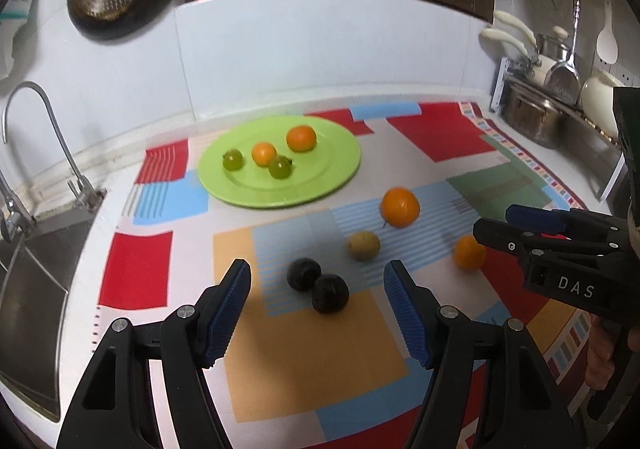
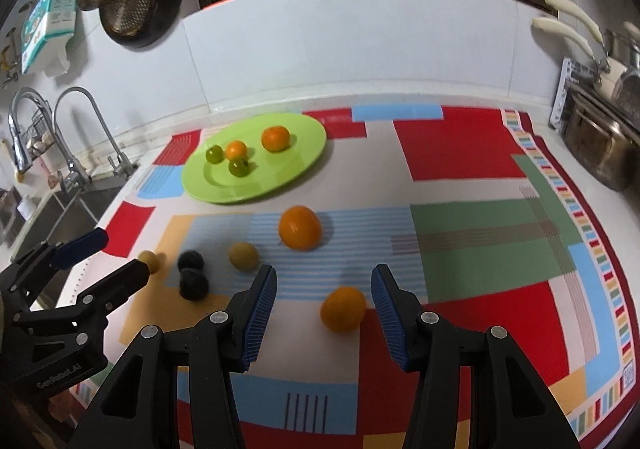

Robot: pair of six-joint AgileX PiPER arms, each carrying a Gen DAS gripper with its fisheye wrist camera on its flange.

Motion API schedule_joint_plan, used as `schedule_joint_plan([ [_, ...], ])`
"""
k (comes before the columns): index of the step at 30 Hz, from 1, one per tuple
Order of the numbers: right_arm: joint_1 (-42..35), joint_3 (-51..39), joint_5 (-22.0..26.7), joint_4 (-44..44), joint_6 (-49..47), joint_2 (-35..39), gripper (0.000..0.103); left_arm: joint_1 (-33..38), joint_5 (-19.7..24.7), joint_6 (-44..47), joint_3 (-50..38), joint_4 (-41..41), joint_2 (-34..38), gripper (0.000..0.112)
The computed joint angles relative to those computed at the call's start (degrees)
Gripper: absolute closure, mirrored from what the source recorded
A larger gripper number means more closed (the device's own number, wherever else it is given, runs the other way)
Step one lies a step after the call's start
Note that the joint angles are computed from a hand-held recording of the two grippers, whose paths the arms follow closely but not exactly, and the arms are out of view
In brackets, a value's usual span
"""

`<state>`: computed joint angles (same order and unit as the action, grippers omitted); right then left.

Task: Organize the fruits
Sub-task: 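Move both tools back over the remaining fruits, then grasp a dark plum with the left tool while the right tool grasps an orange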

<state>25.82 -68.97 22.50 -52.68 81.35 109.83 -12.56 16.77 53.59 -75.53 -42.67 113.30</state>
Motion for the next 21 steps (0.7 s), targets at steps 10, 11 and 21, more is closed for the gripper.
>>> schedule_joint_plan([
  [10, -2.1, 0.2, -3.1, 6.4, -5.2, 2.9, 0.053, -0.9, 1.7, -5.8, -2.8, 5.1, 4.0, 0.044],
  [11, -2.3, 0.2, -3.3, 6.9, -5.8, 3.1, 0.053, -1.0, 1.7, -5.9, -3.0, 5.2, 4.3, 0.044],
  [21, -3.1, -0.7, -4.4, 11.8, -10.6, 5.3, 0.053, -0.8, 5.5, -10.0, -7.3, 8.1, 8.5, 0.065],
])
